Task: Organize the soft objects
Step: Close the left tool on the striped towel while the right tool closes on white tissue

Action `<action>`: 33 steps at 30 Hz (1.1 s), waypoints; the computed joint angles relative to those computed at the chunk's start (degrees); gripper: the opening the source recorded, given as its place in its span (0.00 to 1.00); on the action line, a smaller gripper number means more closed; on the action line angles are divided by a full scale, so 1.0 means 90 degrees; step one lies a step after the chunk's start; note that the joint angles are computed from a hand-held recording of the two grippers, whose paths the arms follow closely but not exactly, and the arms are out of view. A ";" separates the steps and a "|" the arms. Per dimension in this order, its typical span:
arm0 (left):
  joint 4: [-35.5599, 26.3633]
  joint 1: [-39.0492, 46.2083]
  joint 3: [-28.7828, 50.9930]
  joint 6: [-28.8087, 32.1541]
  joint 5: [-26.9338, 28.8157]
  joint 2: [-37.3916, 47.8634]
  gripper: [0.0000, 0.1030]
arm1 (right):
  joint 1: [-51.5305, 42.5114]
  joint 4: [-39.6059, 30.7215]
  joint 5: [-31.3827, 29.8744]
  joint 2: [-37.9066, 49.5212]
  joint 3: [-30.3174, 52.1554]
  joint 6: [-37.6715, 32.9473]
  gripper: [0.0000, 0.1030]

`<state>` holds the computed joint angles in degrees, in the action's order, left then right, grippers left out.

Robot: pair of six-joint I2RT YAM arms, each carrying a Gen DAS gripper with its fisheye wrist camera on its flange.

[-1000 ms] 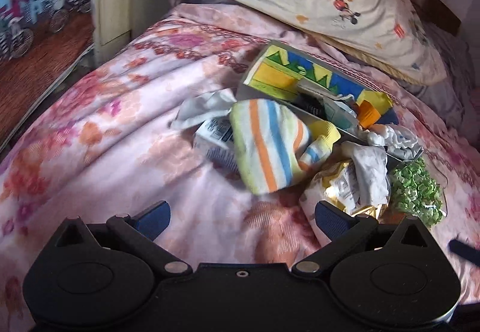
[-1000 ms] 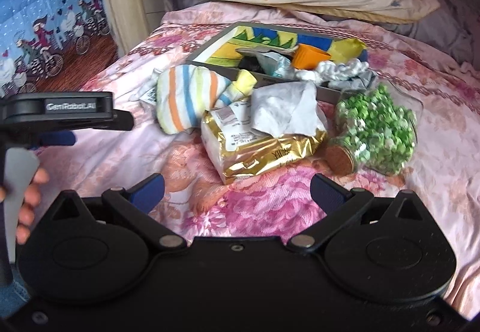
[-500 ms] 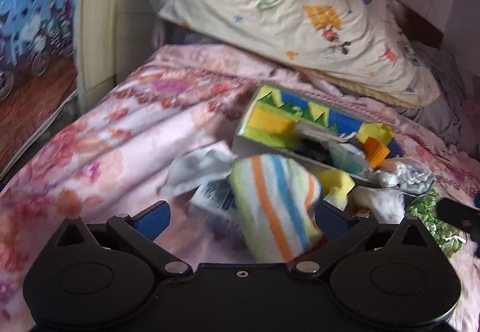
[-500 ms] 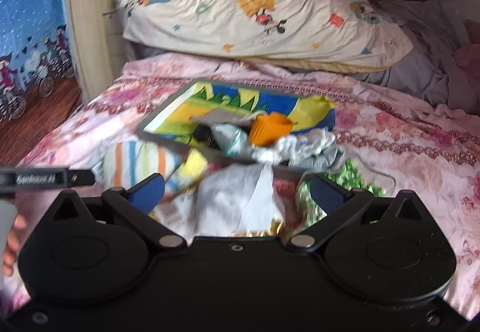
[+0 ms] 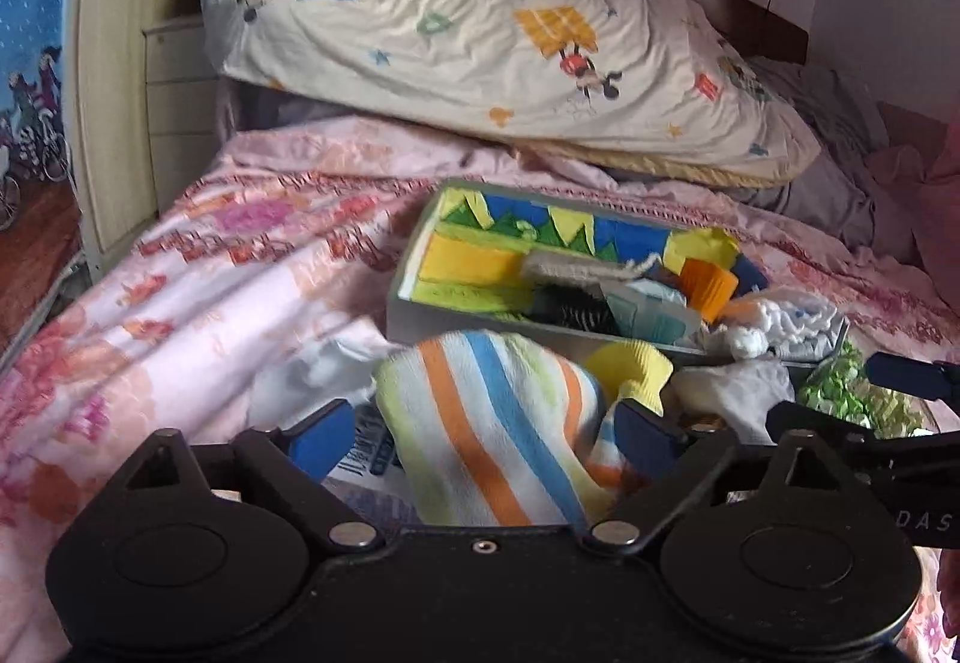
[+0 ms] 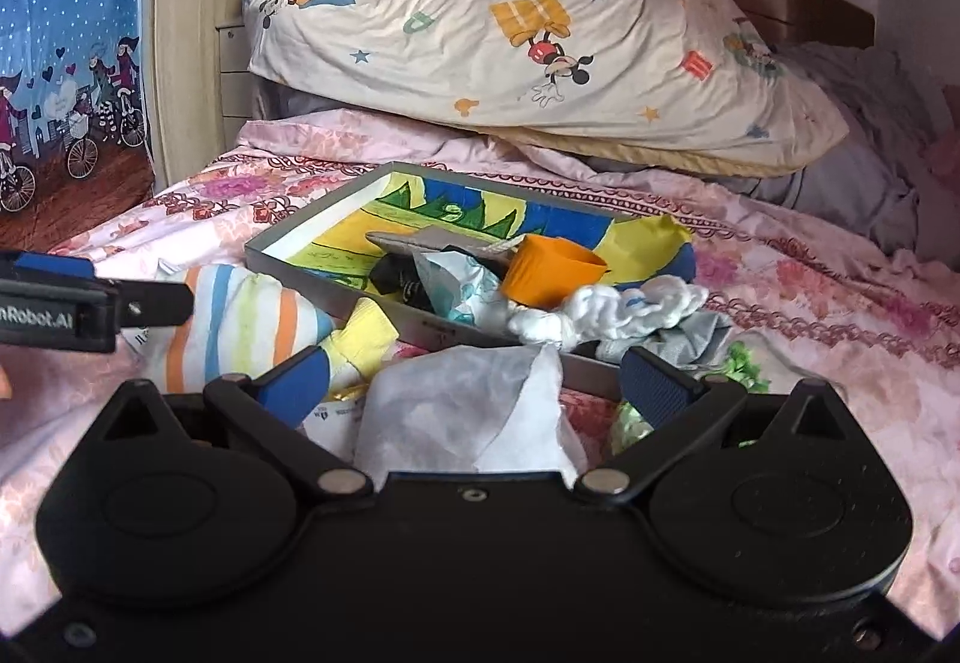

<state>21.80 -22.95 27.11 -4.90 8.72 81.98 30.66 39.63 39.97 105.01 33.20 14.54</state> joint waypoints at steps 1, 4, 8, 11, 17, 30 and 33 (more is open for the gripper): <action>0.0053 -0.0012 0.0015 0.0032 0.0004 0.0104 0.85 | -0.0001 0.0078 -0.0007 0.0077 0.0006 -0.0020 0.95; 0.0142 -0.0063 0.0073 0.0118 -0.0002 0.0364 0.79 | -0.0003 0.0075 -0.0005 0.0280 0.0110 -0.0077 0.84; 0.0133 -0.0084 0.0182 0.0173 0.0053 0.0620 0.70 | -0.0071 -0.0084 -0.0181 0.0502 0.0296 0.0024 0.74; 0.0051 -0.0069 0.0250 0.0202 0.0091 0.0749 0.60 | -0.0101 -0.0198 -0.0252 0.0617 0.0397 0.0116 0.69; 0.0061 -0.0015 0.0244 0.0159 0.0266 0.0794 0.55 | -0.0165 -0.0245 -0.0460 0.0750 0.0435 0.0388 0.59; -0.0364 0.0052 0.0378 0.0025 0.0671 0.0654 0.16 | -0.0190 -0.0223 -0.0665 0.0780 0.0394 0.0676 0.37; -0.0536 0.0046 0.0412 -0.0011 0.0846 0.0564 0.11 | -0.0200 -0.0274 -0.0689 0.0727 0.0376 0.0838 0.32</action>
<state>16.97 -22.53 30.82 -5.00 16.33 87.06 28.85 37.16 33.77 111.56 36.58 22.08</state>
